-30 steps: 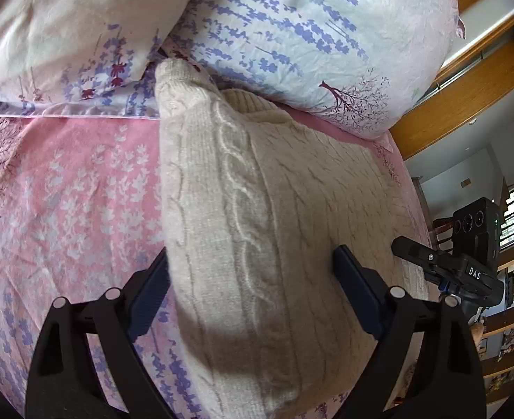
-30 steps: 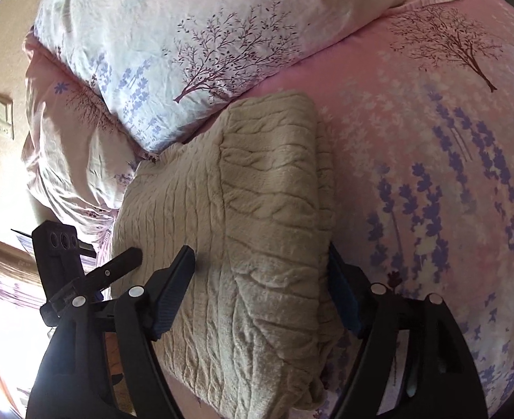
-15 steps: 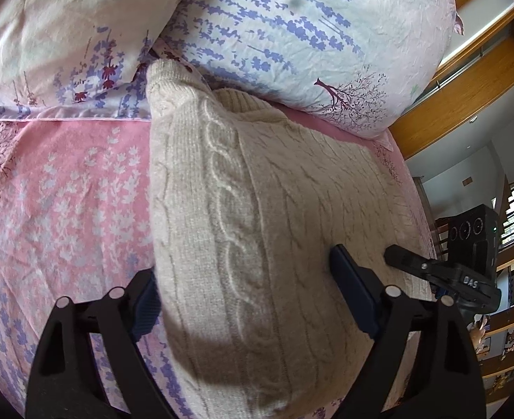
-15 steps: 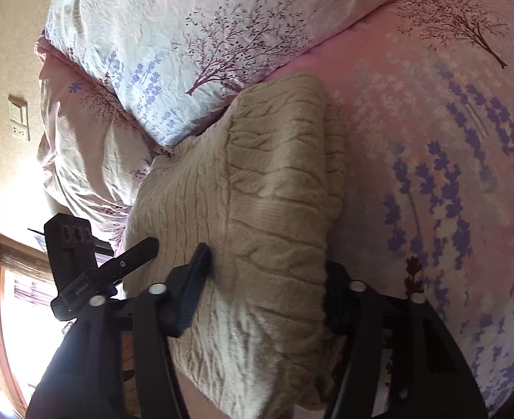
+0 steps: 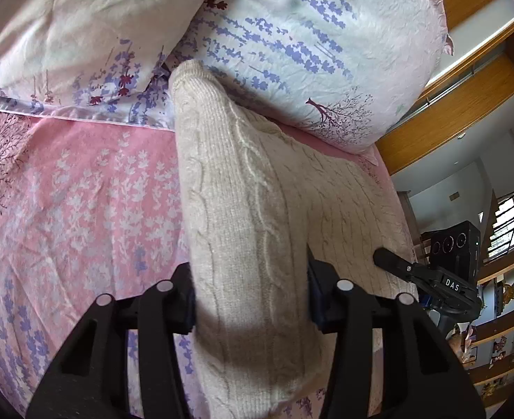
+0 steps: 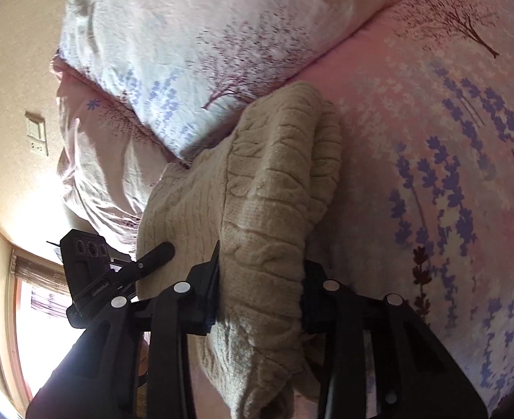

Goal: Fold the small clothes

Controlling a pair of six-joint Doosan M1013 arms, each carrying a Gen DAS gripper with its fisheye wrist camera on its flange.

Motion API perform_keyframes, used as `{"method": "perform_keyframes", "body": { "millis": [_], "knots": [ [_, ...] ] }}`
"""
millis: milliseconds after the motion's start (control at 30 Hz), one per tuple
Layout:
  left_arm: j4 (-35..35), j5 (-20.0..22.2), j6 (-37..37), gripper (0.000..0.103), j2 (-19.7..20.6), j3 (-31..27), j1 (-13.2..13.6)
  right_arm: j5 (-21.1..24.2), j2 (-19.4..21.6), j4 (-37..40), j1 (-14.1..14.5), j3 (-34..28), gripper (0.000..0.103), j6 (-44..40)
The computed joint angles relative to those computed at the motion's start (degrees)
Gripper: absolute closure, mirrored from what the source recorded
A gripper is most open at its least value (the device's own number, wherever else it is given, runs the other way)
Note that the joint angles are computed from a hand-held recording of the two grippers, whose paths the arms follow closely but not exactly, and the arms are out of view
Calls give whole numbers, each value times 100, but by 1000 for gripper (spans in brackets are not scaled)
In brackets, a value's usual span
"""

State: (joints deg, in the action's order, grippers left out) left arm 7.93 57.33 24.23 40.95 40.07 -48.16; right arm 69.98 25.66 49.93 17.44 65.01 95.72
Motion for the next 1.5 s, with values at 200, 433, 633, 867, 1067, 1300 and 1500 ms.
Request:
{"method": "perform_keyframes", "body": {
  "millis": [200, 433, 633, 867, 1067, 1300, 1500],
  "knots": [
    [57, -274, 12, 62, -350, 526, -63, -106, -111, 76, 140, -77, 69, -231],
    [753, -284, -394, 62, -1039, 1349, -155, -302, -42, 9, 555, -389, 70, -750],
    [661, -234, -915, 56, -1458, 2148, 5, -130, 236, -692, 871, -592, 69, -400],
    [446, -1089, -1339, 37, -1775, 2882, 96, 115, 352, -395, 739, -597, 56, 76],
    [792, -574, -1274, 22, -1669, 2652, 37, -160, 426, -243, 621, -652, 56, 485],
    [771, -1274, -1938, 27, -1828, 3092, 168, -400, 466, -1086, 697, -716, 85, 1089],
    [1081, -724, -1934, 28, -1803, 2887, 5, -436, 245, -1836, 813, -707, 66, 995]
  ]
}}
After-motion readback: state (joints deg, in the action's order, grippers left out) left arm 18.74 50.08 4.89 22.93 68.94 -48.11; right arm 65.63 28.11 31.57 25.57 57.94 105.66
